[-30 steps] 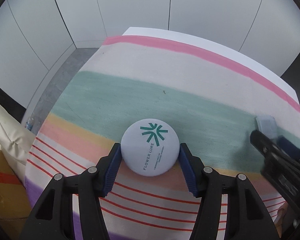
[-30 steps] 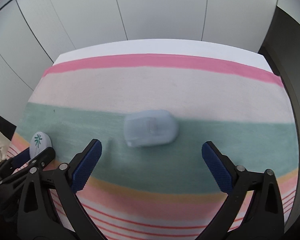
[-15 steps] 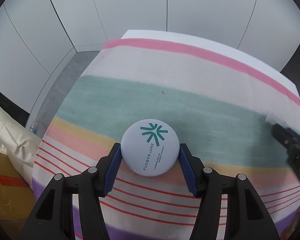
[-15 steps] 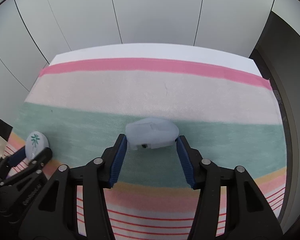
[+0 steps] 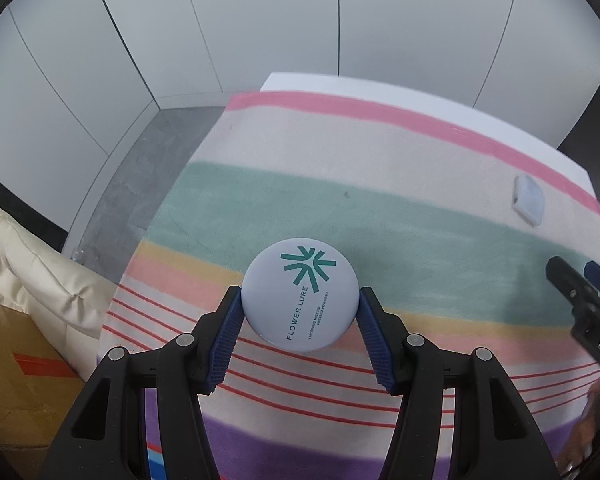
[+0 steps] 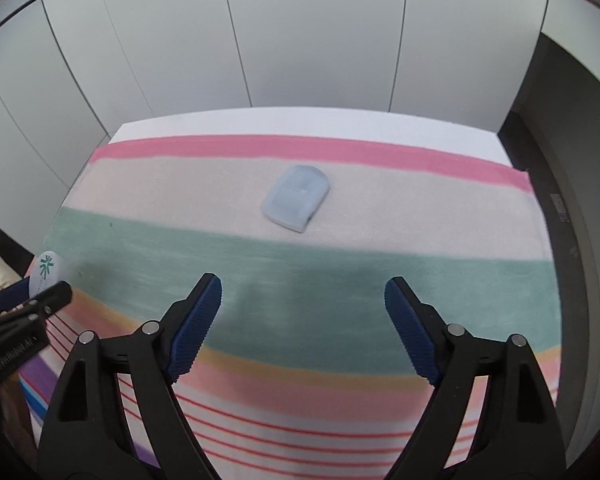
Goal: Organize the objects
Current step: 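Grasp the white round compact with the left tool while the right tool grasps the pale blue case, then lift the white compact and pale blue case and carry both over the box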
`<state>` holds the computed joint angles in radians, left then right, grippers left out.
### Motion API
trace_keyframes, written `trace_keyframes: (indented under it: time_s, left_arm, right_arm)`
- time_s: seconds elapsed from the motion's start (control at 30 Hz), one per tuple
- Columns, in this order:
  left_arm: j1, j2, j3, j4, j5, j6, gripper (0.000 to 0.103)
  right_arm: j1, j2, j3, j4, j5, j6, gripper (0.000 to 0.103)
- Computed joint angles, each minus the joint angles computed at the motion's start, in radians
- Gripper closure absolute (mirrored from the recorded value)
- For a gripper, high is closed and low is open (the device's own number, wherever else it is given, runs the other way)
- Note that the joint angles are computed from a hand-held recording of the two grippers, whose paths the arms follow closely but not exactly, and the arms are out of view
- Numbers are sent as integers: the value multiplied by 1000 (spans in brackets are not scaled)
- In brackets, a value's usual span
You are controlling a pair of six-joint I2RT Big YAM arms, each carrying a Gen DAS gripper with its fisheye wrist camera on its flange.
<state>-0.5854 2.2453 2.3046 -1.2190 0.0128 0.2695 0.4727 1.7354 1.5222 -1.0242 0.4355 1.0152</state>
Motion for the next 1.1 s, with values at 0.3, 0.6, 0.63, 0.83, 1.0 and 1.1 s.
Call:
trace_keyframes:
  time_s: [0.3,0.6,0.63,0.83,1.0,1.1]
  left_arm:
    - [-4,66,69,-34,-3,-10,45]
    - [-12,93,113,-36,-3,1,45]
    - [-11,92,113,-40,-1,0,45]
    - [-7,50,83,-36,12,9,45]
    - [-3,28,118,-65,31,9,45]
    - [1,9,146,-86,50,15,45]
  right_arm:
    - [-84,78,28,91,-39,-137,17]
    - [-76,234,263,-92,74,-25,66]
    - [-73,232,262,-78,66,-31,66]
    - [-63,214,262,-124,32,-3,66]
    - [-69,178,272,-191,36,2,66]
    - [-57,148,280,-223,43,10,66]
